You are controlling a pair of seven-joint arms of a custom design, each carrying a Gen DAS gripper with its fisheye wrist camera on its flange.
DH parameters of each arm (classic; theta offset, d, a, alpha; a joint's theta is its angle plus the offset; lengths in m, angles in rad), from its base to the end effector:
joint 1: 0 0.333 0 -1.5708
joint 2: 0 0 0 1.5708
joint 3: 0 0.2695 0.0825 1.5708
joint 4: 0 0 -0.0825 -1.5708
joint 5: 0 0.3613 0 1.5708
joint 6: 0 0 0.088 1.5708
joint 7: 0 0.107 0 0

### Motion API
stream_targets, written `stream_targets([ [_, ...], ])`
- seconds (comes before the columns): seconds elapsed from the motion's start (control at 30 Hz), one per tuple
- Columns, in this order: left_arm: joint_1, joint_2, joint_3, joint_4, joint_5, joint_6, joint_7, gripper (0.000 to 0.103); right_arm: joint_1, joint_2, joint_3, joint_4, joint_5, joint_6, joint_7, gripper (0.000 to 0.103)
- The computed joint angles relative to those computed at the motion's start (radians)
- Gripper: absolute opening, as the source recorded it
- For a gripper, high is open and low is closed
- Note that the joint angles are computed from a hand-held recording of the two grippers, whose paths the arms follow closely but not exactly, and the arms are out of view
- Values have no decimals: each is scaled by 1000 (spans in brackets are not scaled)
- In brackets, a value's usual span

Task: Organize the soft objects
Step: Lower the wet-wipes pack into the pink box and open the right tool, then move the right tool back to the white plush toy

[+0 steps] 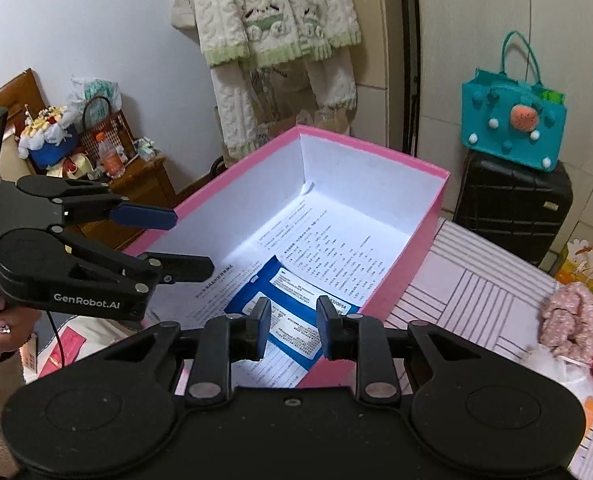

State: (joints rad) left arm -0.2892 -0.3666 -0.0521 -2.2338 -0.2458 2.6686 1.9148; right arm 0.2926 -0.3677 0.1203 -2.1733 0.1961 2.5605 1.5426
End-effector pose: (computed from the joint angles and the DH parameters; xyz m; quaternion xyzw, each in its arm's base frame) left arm 0.4613 -0.1592 0.5753 -0.4611 0.7936 -0.3338 0.2147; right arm 0.4459 0.2001 0.5911 -0.7550 0.5402 -0.1565 0.3371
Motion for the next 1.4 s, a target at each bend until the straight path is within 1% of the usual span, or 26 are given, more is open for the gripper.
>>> stream_targets([
  [0.17, 2, -74, -9, -21, 28, -40, -26, 65, 6, -98, 3, -51, -6, -5, -11, 35],
  [0.23, -2, -98, -10, -20, 42, -66, -37, 65, 6, -127, 5, -54, -9, -32, -21, 35],
  [0.3, -19, -123, -3, -23, 42, -86, -22, 68, 5, -147, 8, -44, -16, -74, -30, 36],
  [0.37, -19, -148, -12, -29, 57, -100, -39, 70, 5, -168, 13, -33, -25, -118, -39, 37],
  [0.47, -43, -187, -4, -42, 59, -125, -30, 71, -1, -214, 22, -44, -37, -151, -42, 39],
  [0.57, -75, -222, 12, -50, 42, -168, -7, 72, -2, -278, 22, -76, -35, -174, -45, 41],
  [0.63, -92, -239, 21, -49, 28, -208, 12, 73, 4, -333, 11, -113, -22, -183, -63, 43],
  [0.73, -104, -259, 15, -43, 21, -258, 28, 74, -5, -400, 1, -160, -1, -208, -60, 44],
  [0.87, -124, -291, -1, -60, 14, -270, 44, 78, -24, -500, 4, -237, 3, -219, -58, 44],
  [0.9, -136, -293, 3, -60, 1, -275, 46, 78, -27, -526, 5, -257, 2, -220, -62, 44],
  [0.97, -168, -283, 21, -43, -39, -313, 65, 79, -35, -584, 6, -300, 0, -226, -66, 45],
  [1.03, -184, -265, 23, -23, -69, -347, 81, 80, -47, -639, 11, -339, -6, -228, -65, 47],
  [1.2, -192, -216, -23, 6, -84, -357, 102, 80, -72, -766, 18, -426, -16, -252, -51, 49],
  [1.3, -203, -167, -36, 36, -109, -371, 115, 80, -86, -833, 11, -472, -17, -279, -42, 51],
  [1.4, -210, -114, -49, 68, -139, -381, 137, 80, -104, -875, 1, -504, -15, -305, -34, 52],
])
